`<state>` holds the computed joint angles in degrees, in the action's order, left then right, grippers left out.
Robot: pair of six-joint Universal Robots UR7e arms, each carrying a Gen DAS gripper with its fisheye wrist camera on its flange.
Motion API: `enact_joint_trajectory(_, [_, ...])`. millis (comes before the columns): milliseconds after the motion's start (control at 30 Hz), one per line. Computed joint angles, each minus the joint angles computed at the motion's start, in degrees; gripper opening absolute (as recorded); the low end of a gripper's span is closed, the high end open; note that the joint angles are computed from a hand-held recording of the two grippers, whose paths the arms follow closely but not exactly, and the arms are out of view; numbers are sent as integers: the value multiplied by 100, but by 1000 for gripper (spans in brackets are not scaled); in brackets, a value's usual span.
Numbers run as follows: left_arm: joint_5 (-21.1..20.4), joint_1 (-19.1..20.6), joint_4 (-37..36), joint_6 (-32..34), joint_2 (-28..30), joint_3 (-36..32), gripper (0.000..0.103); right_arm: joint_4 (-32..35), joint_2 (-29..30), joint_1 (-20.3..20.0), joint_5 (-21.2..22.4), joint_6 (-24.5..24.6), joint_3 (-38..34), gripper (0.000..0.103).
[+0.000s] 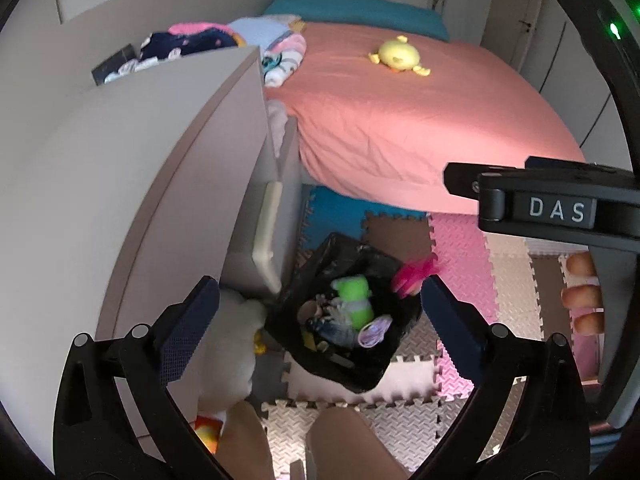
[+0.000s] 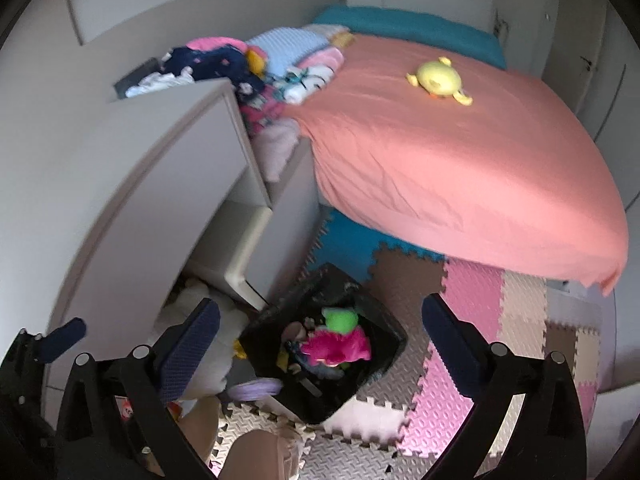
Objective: Collect trash
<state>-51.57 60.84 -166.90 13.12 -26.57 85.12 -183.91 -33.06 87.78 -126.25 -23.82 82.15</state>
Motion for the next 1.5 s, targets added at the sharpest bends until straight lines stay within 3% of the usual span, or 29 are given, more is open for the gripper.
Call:
enact_joint_trajectory(500, [-178, 137, 76, -119, -179, 5, 97, -1, 80, 87, 28, -51, -126, 100])
enact_joint_trajectory(867, [-174, 186, -312, 31, -799, 437, 97, -145, 301, 596, 190, -258, -332, 100])
enact_joint_trajectory(1500, [673, 852, -1039, 0, -2346, 1461, 97, 732, 1557, 1552, 853, -392, -1464, 100])
